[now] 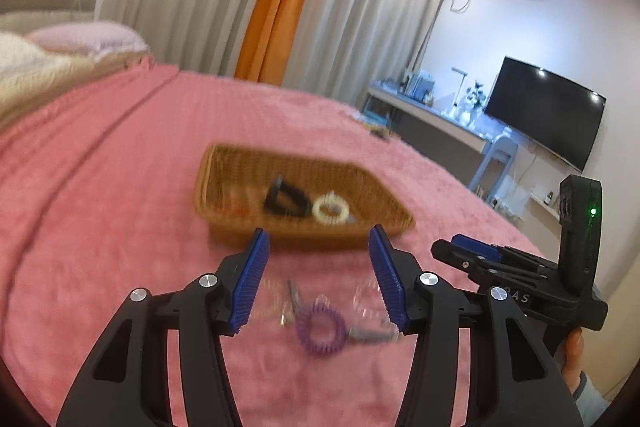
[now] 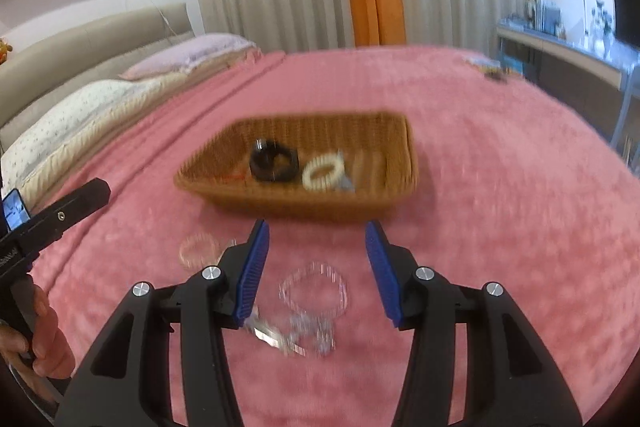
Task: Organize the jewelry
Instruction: 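Grasp the purple coil bracelet with the left tool while the right tool grasps the crystal bracelet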
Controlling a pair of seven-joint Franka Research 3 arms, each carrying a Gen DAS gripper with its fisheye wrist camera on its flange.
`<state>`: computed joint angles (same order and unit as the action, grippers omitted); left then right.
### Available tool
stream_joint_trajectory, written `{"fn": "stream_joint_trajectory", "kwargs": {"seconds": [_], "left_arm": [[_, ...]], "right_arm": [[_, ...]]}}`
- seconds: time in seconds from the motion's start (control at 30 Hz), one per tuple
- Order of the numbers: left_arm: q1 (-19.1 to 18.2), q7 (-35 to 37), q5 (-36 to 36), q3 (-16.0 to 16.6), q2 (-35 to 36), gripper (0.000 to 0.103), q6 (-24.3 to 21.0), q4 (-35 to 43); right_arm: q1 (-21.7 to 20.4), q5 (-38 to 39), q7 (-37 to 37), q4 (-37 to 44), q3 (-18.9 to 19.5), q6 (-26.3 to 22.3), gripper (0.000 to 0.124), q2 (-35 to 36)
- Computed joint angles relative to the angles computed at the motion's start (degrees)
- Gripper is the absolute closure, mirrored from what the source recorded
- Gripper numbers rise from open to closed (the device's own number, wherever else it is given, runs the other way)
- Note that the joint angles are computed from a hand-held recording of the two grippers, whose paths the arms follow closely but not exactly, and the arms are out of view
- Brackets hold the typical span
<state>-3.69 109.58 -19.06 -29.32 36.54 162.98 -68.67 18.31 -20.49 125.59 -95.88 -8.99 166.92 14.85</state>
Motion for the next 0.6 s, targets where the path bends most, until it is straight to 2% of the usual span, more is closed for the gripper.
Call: {"fn": "stream_joint_trajectory", "kwargs": {"seconds": [0.1,0.17,0.2,0.37,0.43,0.6], "left_arm": [[-1.06,-1.89,1.12,1.74,1.79,0.053,-3.48,1.36],[-2.43,-3.25,2.38,3.17,4.32,0.053,-7.62,5.12],[-2.80,-3.69,2.55,3.54,5.21,0.053,-9.17,6.42],[-5.05,-5.26,3.27,5.52,9.66,0.053,-16.60,13.63],[-5.25,-4.97,3.13,5.74,9.92,0.053,-17.12,13.86],[-7.22,-7.26,5.05,8.10,11.34,0.053,-19.80,16.49]], "right_arm": [[-2.26,5.61,-3.39,-2.51,2.80,0.33,0.077,-0.16],[-6.26,15.59,-11.15,-2.96,7.80,-0.60,0.077,0.40],[-6.80,18.36,-13.11,-2.93,8.45,-1.24,0.077,0.70],[-4.88,20.95,-15.83,-3.20,6.83,-2.16,0.077,0.91],[-3.22,18.98,-14.45,-2.23,5.26,-4.31,0.077,1.57],[-2.86,18.70,-15.19,-0.09,5.22,-7.89,0.077,3.06]]}}
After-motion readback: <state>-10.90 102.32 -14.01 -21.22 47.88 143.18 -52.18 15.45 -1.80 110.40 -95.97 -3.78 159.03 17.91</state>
